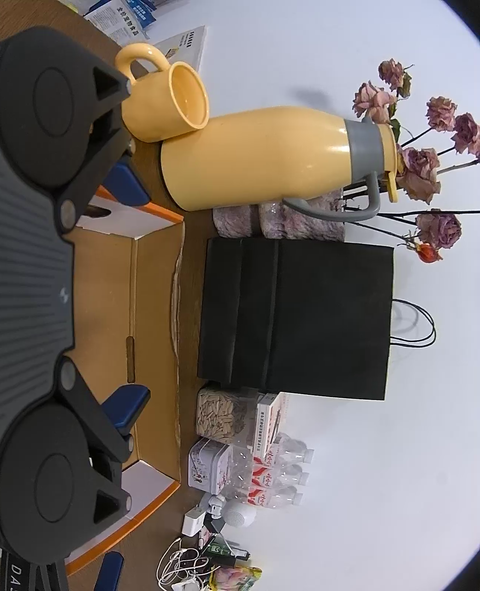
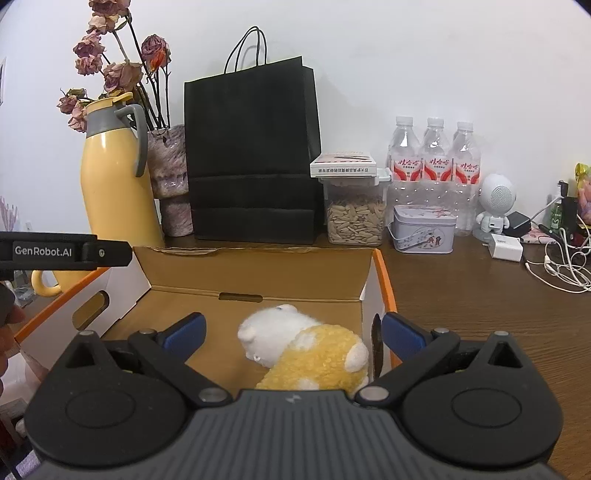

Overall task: Organize objects
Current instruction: 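Carry both into the cardboard box and open both tools to release, then withdraw both tools from the box back toward the table items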

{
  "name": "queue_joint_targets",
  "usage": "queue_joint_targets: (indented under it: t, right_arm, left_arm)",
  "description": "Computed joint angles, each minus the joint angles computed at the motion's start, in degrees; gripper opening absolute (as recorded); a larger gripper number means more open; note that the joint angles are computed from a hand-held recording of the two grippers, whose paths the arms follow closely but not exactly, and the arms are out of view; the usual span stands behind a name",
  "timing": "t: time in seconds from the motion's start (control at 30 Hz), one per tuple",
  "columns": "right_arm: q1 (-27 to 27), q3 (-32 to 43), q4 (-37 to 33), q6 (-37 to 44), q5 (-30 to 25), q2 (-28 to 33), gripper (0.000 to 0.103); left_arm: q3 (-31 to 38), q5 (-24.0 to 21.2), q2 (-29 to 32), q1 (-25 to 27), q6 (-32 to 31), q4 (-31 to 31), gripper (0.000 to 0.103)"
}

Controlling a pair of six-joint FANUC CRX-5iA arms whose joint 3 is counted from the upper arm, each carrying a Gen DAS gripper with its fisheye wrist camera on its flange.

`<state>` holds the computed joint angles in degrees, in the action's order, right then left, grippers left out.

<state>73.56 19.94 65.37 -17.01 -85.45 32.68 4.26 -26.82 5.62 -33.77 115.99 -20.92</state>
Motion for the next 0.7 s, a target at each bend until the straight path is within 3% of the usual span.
queue_joint_targets:
  t: [0.17, 0.27, 0.43, 0.7]
  right_arm:
    - [0.64, 0.92, 1.28, 0.60, -1.74, 0.44, 0.103]
    - [1.18, 1.33, 2.45, 1.10, -2.59, 0.63, 0.103]
    - [2.31, 3.08, 3.87, 3.02, -4.69, 1.54, 0.103]
    - [4.70, 6.53, 4.63, 5.47, -7.52, 3.27, 0.103]
  left_arm:
    - [-1.09, 1.16, -1.73, 0.18, 0.37, 0.14, 0.103]
    - [-3.36, 3.61, -3.64, 1.10, -2.23, 3.55, 0.103]
    - [-4.85, 4.05, -6.61, 0.52, -0.26, 0.49, 0.103]
    - [-10.51, 5.89, -11.81, 1.59, -4.29, 3.34, 0.103]
